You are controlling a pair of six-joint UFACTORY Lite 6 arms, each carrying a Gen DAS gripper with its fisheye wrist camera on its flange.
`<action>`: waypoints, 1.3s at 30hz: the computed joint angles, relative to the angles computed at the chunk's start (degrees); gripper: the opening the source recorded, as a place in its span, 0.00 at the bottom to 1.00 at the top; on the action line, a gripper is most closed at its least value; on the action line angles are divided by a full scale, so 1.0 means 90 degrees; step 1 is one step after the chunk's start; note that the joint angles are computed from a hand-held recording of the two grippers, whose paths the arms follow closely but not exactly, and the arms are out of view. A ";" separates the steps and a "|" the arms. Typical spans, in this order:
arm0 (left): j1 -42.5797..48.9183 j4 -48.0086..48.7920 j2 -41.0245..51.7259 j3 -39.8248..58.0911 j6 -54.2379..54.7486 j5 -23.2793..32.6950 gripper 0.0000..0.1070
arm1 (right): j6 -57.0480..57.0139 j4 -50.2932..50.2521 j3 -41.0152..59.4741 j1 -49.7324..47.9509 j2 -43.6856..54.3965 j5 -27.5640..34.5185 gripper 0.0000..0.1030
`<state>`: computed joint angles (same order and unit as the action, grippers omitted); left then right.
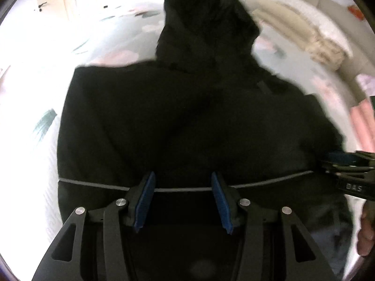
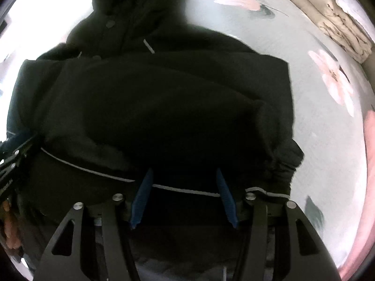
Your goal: Fold large clothes
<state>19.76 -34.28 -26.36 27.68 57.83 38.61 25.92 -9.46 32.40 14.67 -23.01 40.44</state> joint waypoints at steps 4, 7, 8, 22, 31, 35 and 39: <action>0.0926 -0.0107 -0.0434 0.0025 0.0825 0.0616 0.48 | 0.1246 -0.0708 -0.0218 0.1099 -0.0988 0.0752 0.54; 0.1059 0.0197 0.0510 -0.0020 0.0979 -0.0152 0.47 | 0.1701 -0.1031 -0.0587 0.1303 -0.0320 0.0657 0.54; 0.1243 -0.0042 0.0895 0.0014 0.1406 -0.0206 0.47 | 0.1616 -0.0945 -0.0697 0.1148 -0.0013 0.0300 0.54; 0.1793 -0.0883 0.0500 0.0772 0.2474 0.1312 0.61 | -0.0469 0.0731 -0.0110 0.0037 -0.0397 0.0524 0.58; -0.0382 -0.0716 0.3807 0.5642 -0.0029 0.0525 0.61 | -0.3045 0.2442 0.4224 -0.1965 0.2292 0.0405 0.62; -0.1129 -0.0299 0.6179 0.8307 -0.1383 0.0476 0.61 | -0.3044 0.2680 0.6786 -0.2323 0.4578 0.0384 0.72; -0.1636 0.0799 0.8401 1.0972 -0.2876 0.0739 0.61 | -0.2866 0.2655 0.9451 -0.2411 0.6947 0.0574 0.72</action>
